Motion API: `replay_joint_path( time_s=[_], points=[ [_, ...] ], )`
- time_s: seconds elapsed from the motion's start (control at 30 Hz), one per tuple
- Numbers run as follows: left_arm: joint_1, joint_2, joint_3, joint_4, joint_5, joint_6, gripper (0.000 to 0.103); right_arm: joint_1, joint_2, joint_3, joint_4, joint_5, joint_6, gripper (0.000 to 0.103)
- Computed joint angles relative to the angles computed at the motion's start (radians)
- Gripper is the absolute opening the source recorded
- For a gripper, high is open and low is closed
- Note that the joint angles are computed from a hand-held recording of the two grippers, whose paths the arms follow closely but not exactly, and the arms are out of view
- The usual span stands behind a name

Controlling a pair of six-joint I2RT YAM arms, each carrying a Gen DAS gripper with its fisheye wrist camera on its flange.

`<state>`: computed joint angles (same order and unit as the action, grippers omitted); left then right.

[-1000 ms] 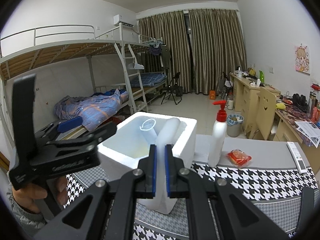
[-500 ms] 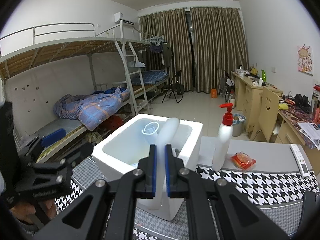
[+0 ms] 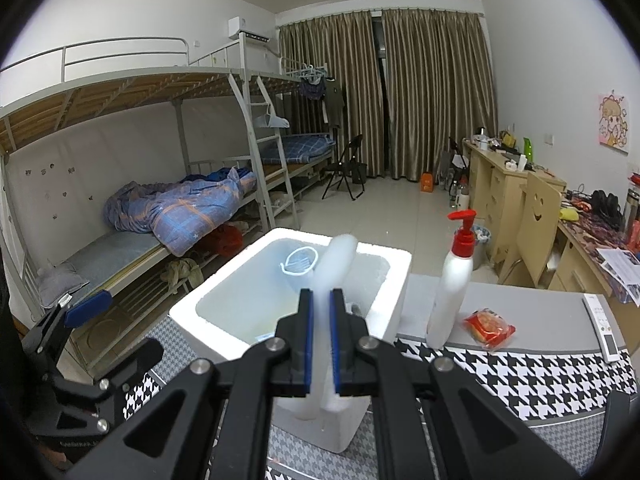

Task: Organize soft objects
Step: 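Carry the foam stick over the foam box and open the right tool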

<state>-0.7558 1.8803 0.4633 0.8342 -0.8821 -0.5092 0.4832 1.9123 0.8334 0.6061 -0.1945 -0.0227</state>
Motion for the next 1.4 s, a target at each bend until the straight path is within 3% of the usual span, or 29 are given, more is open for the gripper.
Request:
replay_joint_path(
  time_s=[1.13, 1.27, 1.33, 1.4],
  points=[
    [0.003, 0.033, -0.04, -0.007, 0.031, -0.088, 0.102, 0.038, 0.201, 0.285, -0.2, 0.031, 0.009, 0.01],
    [0.009, 0.032, -0.036, -0.014, 0.034, -0.088, 0.102, 0.041, 0.205, 0.299, -0.22, 0.039, 0.002, 0.017],
    [0.011, 0.032, -0.036, -0.009, 0.04, -0.084, 0.102, 0.041, 0.202, 0.296, -0.219, 0.037, 0.006, 0.03],
    [0.011, 0.031, -0.036, -0.013, 0.036, -0.086, 0.102, 0.043, 0.194, 0.28, -0.195, 0.034, 0.008, 0.062]
  ],
)
